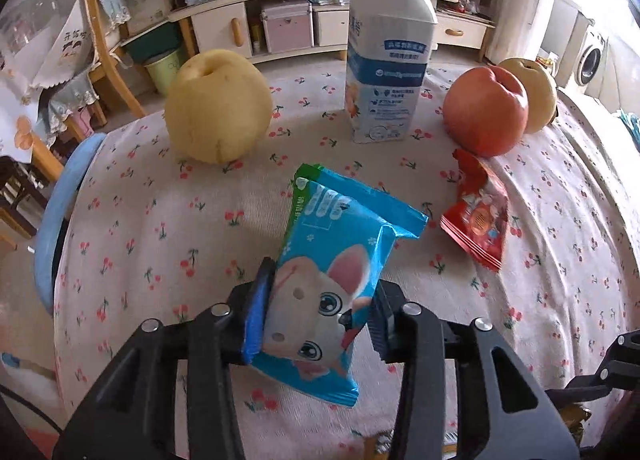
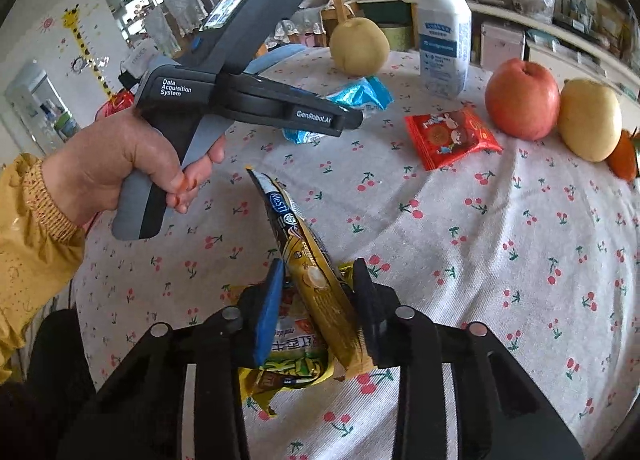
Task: Collect trash
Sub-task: 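Carry the wipes packet and snack stick over the pink bucket with both tools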
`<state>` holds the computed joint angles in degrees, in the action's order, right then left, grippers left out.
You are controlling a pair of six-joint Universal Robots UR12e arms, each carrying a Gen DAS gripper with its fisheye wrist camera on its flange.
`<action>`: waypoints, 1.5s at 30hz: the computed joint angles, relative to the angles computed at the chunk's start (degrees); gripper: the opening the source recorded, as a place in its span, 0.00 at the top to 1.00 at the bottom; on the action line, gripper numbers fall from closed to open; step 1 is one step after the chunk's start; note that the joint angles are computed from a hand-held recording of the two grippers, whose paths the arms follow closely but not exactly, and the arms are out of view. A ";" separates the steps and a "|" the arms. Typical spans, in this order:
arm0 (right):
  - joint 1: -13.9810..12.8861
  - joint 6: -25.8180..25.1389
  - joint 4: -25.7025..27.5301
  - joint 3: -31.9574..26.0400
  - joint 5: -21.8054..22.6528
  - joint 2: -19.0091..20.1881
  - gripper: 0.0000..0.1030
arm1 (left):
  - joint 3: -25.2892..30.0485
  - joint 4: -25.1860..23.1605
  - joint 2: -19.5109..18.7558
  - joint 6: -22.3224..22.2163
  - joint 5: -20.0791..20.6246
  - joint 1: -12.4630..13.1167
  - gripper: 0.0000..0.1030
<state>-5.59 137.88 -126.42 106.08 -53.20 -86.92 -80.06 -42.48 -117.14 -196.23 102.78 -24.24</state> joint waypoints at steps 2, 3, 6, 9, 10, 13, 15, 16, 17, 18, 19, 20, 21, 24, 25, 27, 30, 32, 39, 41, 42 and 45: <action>-0.05 -0.59 -0.48 0.44 -0.23 -0.38 0.69 | -0.94 0.59 0.64 -1.39 0.00 -0.18 0.60; -0.09 -0.58 -0.65 0.64 -0.29 -0.56 0.70 | -1.33 0.80 0.91 -2.04 0.05 -0.20 0.60; -0.17 0.60 -2.27 1.16 -0.53 -0.88 0.76 | -3.62 2.60 2.28 -4.78 0.12 -0.22 0.60; -0.22 1.53 -3.06 1.60 -0.88 -1.27 0.79 | -6.31 5.14 3.94 -7.46 0.30 -0.27 0.61; -0.23 1.67 -3.29 1.72 -0.99 -1.37 0.80 | -7.42 6.25 4.60 -8.48 0.36 -0.35 0.61; -0.33 2.05 -4.29 2.33 -1.30 -1.92 0.82 | -9.73 7.77 6.07 -10.03 1.11 -0.76 0.61; -0.45 2.74 -4.97 2.68 -1.25 -2.25 0.85 | -11.31 9.21 7.08 -11.28 1.03 -0.94 0.61; -0.58 3.04 -5.21 2.84 -1.07 -2.40 0.85 | -12.26 10.06 7.71 -12.25 1.00 -1.08 0.61; -0.66 3.50 -5.64 3.02 -0.99 -2.56 0.86 | -13.14 10.81 8.31 -13.21 1.28 -1.32 0.61; -0.76 3.84 -6.04 3.21 -0.93 -2.72 0.86 | -13.63 11.24 8.66 -13.77 1.41 -1.52 0.61; -0.90 4.23 -6.51 3.44 -0.78 -2.94 0.86 | -14.67 12.12 9.33 -14.62 1.60 -1.79 0.61; -1.06 4.56 -6.91 3.68 -0.62 -3.12 0.87 | -15.23 12.50 9.72 -15.09 1.85 -2.02 0.61; -1.25 4.89 -7.25 3.91 -0.42 -3.35 0.87 | -15.73 12.81 10.09 -15.39 2.06 -2.18 0.61; -1.96 6.07 -8.40 4.65 0.31 -4.13 0.87 | -17.42 14.02 11.47 -16.73 2.30 -2.80 0.61; -2.34 6.77 -8.98 4.92 0.62 -4.42 0.87 | -17.97 14.29 11.96 -17.07 2.81 -3.16 0.61; -3.04 8.08 -9.28 5.17 1.34 -4.77 0.87 | -18.93 14.80 12.84 -17.40 3.73 -3.68 0.61; -4.14 10.07 -9.64 5.51 2.52 -5.21 0.87 | -20.79 16.26 14.41 -18.73 4.20 -4.35 0.61; -4.81 11.33 -9.83 5.97 3.49 -5.75 0.87 | -21.80 16.47 15.40 -18.88 5.21 -4.87 0.61; -5.45 14.85 -9.78 7.73 5.34 -7.64 0.87 | -24.21 16.18 17.97 -19.07 8.21 -6.30 0.61; -5.39 15.78 -10.08 8.43 5.49 -8.33 0.87 | -25.02 16.53 18.73 -19.21 9.10 -6.68 0.61; -5.42 16.19 -10.12 8.88 5.77 -8.82 0.87 | -25.57 16.93 19.24 -19.46 9.37 -6.80 0.61; -5.58 17.05 -9.81 9.74 6.68 -9.95 0.87 | -26.73 17.54 20.39 -20.26 9.90 -7.04 0.61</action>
<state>-11.18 154.93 -136.23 115.81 -46.53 -96.87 -106.78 -24.94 -96.75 -216.50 112.69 -31.28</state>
